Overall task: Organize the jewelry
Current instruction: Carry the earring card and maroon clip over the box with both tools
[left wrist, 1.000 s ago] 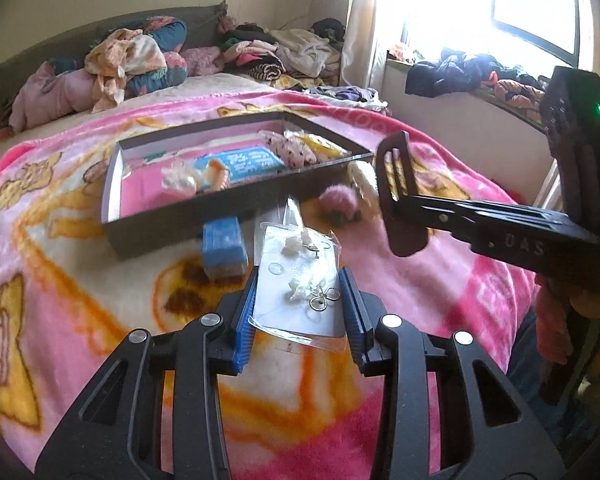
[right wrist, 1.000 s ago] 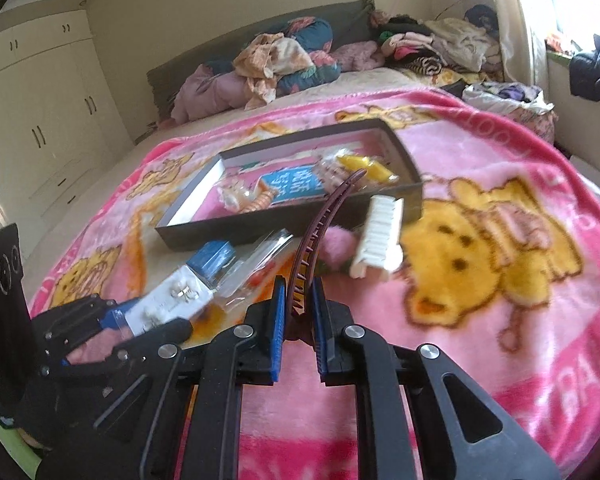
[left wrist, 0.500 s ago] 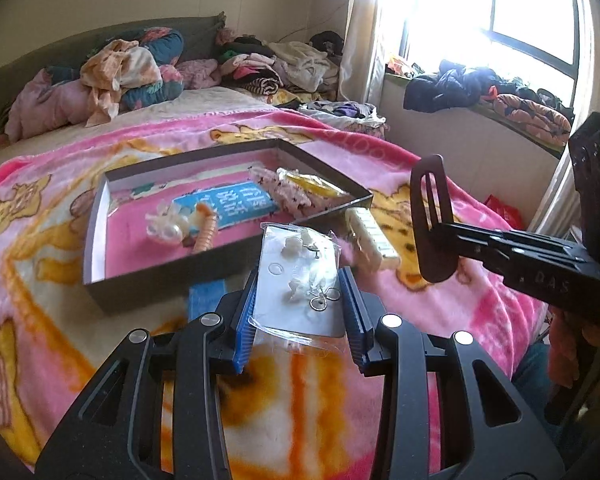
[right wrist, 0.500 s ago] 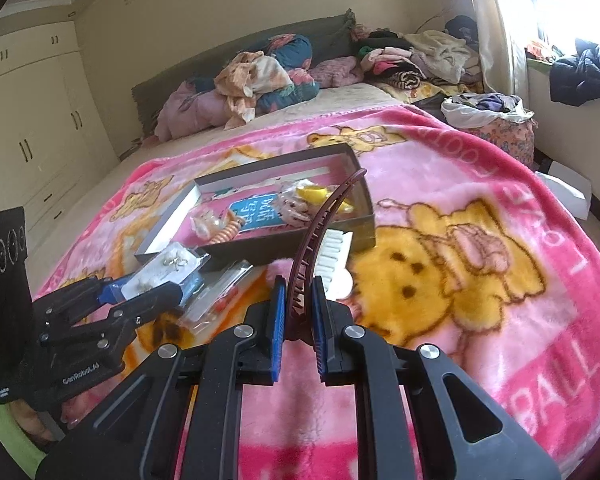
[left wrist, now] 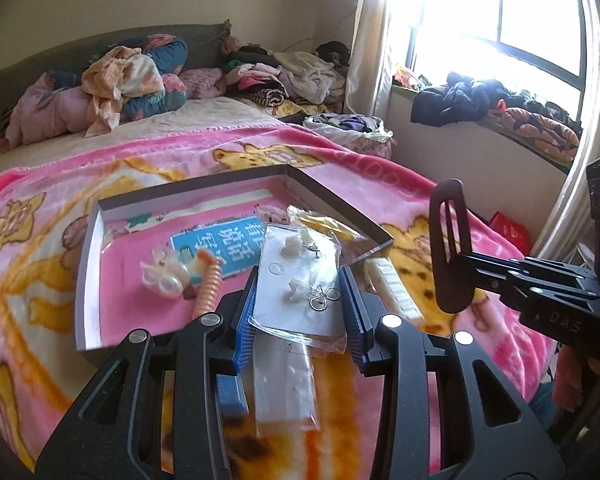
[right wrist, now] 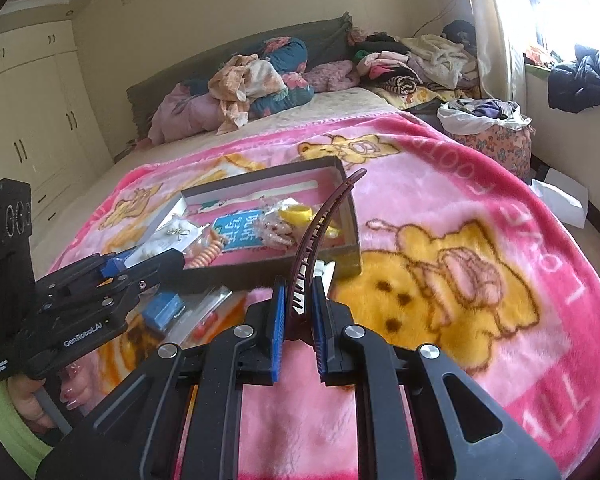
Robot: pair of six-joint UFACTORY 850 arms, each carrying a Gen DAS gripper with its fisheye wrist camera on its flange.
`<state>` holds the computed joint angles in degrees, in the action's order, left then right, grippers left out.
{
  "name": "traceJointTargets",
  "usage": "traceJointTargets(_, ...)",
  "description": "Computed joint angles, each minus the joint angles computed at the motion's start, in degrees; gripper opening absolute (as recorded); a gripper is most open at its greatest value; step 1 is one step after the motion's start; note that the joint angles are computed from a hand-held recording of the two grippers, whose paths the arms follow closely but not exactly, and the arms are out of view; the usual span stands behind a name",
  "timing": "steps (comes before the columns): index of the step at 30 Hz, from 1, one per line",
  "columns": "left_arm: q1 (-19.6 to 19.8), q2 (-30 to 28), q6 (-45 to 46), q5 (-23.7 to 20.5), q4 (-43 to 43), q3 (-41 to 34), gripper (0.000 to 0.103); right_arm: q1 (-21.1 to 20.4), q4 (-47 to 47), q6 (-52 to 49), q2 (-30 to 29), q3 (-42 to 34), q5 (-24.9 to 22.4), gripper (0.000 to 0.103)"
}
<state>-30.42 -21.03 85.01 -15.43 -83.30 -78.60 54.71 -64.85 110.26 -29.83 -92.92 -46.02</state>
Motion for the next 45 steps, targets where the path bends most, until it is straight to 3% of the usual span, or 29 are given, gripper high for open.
traceJointTargets(12,0.18,-4.27,-4.04,1.80,2.05,-6.07,0.029,-2.71,0.49,-4.76,-2.07,-4.26,0.83,0.013)
traceJointTargets(18,0.61,-6.43,-10.32,2.85,7.49,-8.83,0.029,-4.22,1.33,-7.17,-3.60,-6.47,1.89,0.013)
traceJointTargets(27,1.38,-9.51,-24.09,4.39,19.84,-12.39,0.029,-6.39,4.29,-12.15,-6.77,-10.89,3.62,0.013)
traceJointTargets(40,2.36,-12.61,-51.60,4.96,45.44,-15.72,0.029,-9.30,12.24,-21.96,-12.74,-18.49,5.94,0.013)
traceJointTargets(45,2.86,-13.26,-57.40,4.64,50.08,-16.42,0.029,-9.90,14.80,-25.11,-14.90,-21.09,5.77,0.013)
